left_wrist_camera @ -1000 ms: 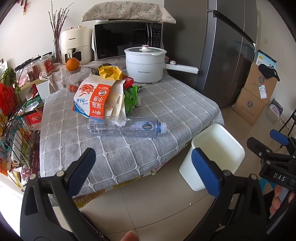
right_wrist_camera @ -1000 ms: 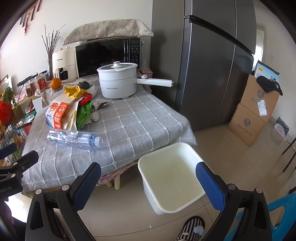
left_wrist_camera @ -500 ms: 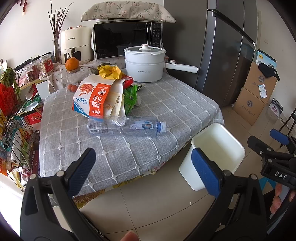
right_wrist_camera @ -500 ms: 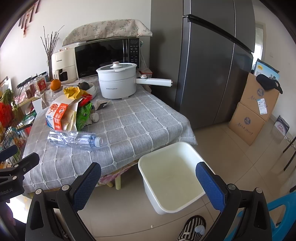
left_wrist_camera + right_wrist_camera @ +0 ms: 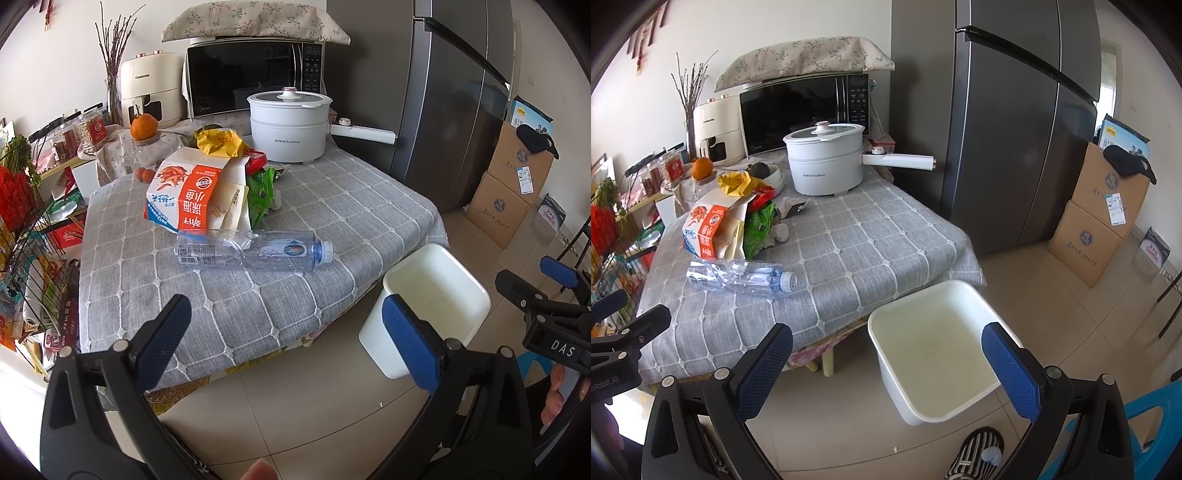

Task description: Collect trash

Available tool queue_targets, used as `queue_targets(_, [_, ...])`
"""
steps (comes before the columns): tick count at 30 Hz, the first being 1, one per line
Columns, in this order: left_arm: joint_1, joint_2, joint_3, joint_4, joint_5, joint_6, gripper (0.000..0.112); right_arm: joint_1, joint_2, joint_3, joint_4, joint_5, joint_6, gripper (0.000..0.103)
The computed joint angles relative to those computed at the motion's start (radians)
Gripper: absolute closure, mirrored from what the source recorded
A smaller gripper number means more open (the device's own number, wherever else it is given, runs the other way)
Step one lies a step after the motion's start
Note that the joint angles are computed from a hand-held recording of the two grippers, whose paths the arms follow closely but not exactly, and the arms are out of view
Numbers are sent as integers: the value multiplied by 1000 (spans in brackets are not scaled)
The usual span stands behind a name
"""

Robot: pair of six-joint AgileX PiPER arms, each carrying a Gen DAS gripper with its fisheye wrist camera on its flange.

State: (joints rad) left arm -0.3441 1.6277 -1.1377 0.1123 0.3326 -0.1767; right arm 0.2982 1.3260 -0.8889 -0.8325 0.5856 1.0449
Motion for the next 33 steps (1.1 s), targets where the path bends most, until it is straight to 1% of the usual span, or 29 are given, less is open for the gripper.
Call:
queue_targets(16, [7,4,19,-5,-10,11,10,6,2,-3,-1,8,7,0])
queue_targets(22, [17,17,-5,-11,10,19,10,8,8,-10,5,14,-1,0])
queue_targets(23, [23,22,-10,-34,12,43,10,9,9,-12,7,14,-1,0])
queue_targets(25, [35,35,-26,-113,21,143,10,6,10,-13,2,10,2,0])
queue_targets(28, [69,79,-86,-270,94,355,10,-13,27,-44,23,7,-41,0])
queue_targets(30, [94,117,-134,-357,144,492,10,-43,48,-83,106,2,-139,0])
queue_targets(32, [104,162,-184,-356,165,561,10,-88,81,-149,253,4,-304,0])
queue_targets(33, [109,200,-233,-348,206,590,10,-108,101,-185,326,9,-387,0])
